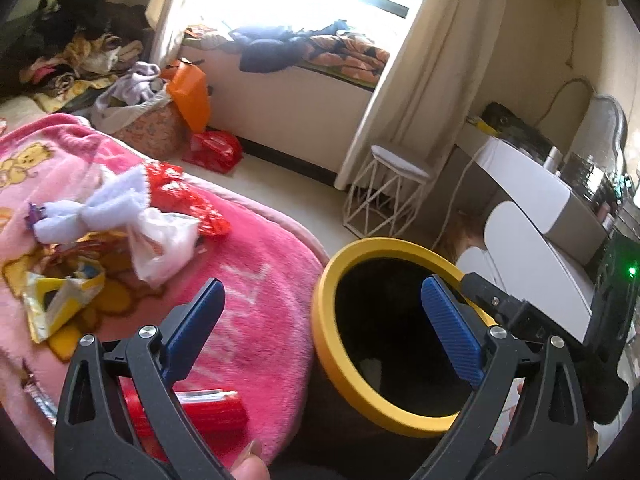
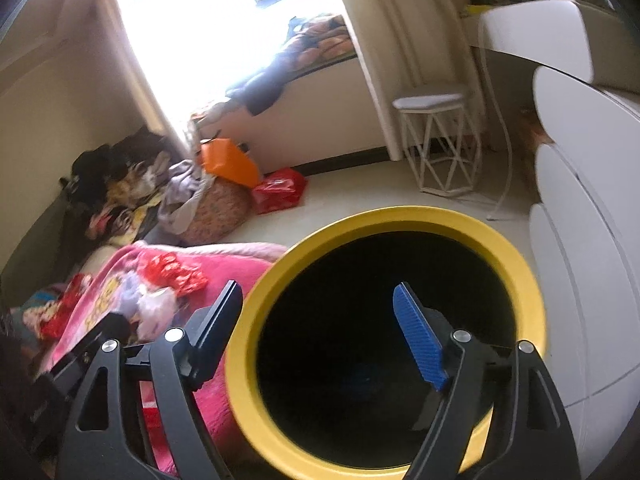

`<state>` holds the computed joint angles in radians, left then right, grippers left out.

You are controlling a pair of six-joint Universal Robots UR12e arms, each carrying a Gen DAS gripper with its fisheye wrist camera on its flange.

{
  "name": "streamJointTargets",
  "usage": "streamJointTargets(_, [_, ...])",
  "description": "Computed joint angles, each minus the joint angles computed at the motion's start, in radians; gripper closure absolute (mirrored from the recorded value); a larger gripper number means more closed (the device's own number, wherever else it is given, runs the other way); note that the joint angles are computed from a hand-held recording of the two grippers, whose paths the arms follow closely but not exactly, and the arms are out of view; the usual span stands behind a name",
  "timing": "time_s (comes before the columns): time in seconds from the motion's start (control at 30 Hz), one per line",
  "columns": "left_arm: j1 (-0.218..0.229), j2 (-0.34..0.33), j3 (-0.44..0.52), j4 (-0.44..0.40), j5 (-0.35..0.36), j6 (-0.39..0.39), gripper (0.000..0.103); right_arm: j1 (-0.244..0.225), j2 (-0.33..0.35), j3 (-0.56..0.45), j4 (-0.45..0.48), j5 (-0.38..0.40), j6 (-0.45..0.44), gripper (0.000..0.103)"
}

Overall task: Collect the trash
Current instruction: 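Move the right tool to the red can and grasp it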

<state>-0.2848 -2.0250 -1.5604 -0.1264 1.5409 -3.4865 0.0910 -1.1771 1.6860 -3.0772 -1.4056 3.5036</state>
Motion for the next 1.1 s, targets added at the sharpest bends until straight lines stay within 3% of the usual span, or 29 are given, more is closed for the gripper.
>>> streamJointTargets(0.37, [0.016, 0.038, -0.053, 0.046, 0.084, -0.033, 0.012, 0.019, -0.001, -0.006, 0.000, 0.101, -0.127, 0.024])
streamJointTargets(0.77, [0.044, 0.077, -0.105, 0.081, 0.125, -0.080, 0.012, 0.050, -0.001, -0.016, 0.019, 0.210, -0.287, 0.023])
streamJointTargets(1.1, [0.072, 0.106, -0.147, 0.092, 0.150, -0.120, 0.012, 0.081, -0.001, -0.033, 0.108, 0.301, -0.469, 0.023])
